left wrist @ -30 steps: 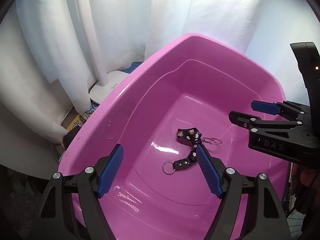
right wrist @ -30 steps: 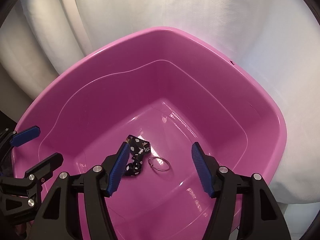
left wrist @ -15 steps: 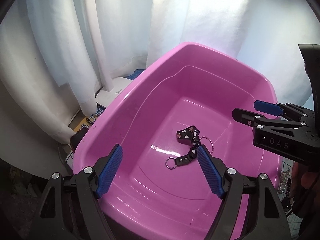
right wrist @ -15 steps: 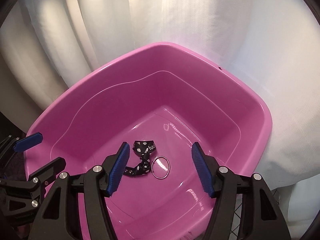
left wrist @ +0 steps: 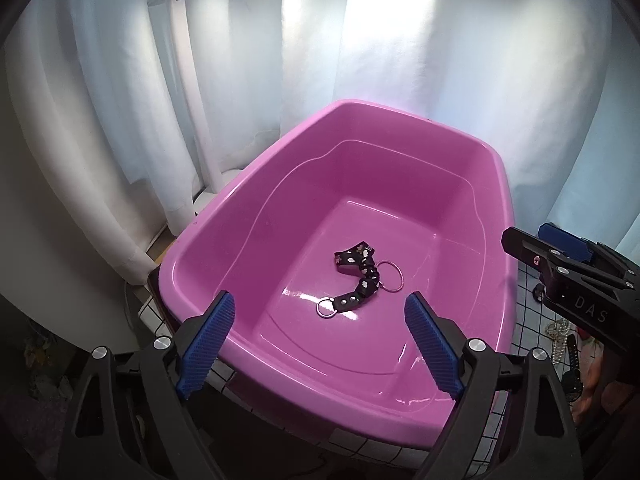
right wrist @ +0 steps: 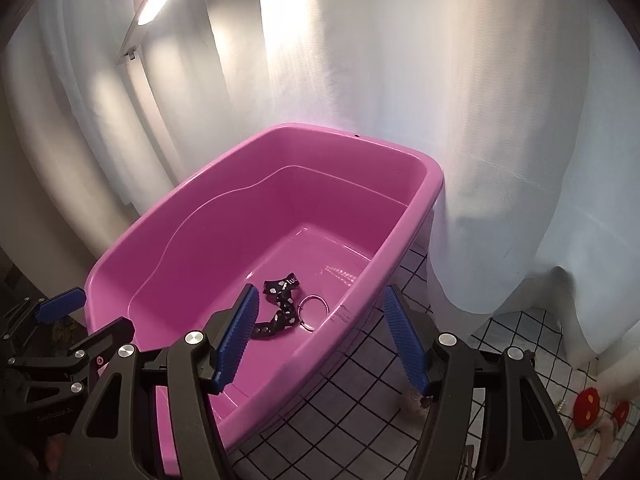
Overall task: Organize jewelry
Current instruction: 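Move both open tools back over the table items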
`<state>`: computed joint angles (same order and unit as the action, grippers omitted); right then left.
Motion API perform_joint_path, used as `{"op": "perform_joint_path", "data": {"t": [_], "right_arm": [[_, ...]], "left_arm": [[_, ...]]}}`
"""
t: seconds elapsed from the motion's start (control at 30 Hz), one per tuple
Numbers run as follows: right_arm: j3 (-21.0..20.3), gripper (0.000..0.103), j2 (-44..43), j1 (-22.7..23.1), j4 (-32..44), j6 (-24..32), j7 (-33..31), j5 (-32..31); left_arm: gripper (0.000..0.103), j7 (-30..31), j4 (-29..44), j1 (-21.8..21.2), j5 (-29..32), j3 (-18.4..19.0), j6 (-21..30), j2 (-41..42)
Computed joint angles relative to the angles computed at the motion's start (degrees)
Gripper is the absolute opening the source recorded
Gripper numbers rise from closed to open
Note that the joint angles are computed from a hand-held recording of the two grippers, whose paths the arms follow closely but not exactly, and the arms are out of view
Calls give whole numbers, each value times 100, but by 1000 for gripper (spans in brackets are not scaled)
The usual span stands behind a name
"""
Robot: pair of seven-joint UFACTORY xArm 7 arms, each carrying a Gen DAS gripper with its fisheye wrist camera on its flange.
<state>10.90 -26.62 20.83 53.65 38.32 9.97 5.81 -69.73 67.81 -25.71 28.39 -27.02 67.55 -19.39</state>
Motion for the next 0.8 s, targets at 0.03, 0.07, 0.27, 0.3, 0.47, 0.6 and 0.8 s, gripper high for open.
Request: {"op": "perform_joint_path", "data": {"t": [0.03,0.07,0.27,0.3,0.47,0.6,0.8], "right_arm": [[-42,62,-268,-21,-208,19,24,6],[-102,62,-565,-40,-425,56,28,19],[-556,64,-2509,-474,-1616,903,65,-62],[-665,64,-2787,-618,-1723,1119,40,-110],[-1267,64,-3956,-1478,-2085,2158,-413,-544],[-1957,64,-4347,-2106,-2110,2658,-1172,-858],[-3060,64,-4258,-2817,-2112,2900,-2557,-1212]], "left_arm": [[86,-14,45,-31,-1,-45,-48,48],[86,-32,99,-68,8,-93,-101,113],[87,-268,713,-470,451,-400,-194,808],[87,-337,837,-567,553,-434,-191,955],[88,-719,1677,-1131,1098,-546,-40,1892],[88,-1047,2580,-1790,1588,-532,386,2859],[89,-1736,3910,-2873,1920,-201,794,4209]]}}
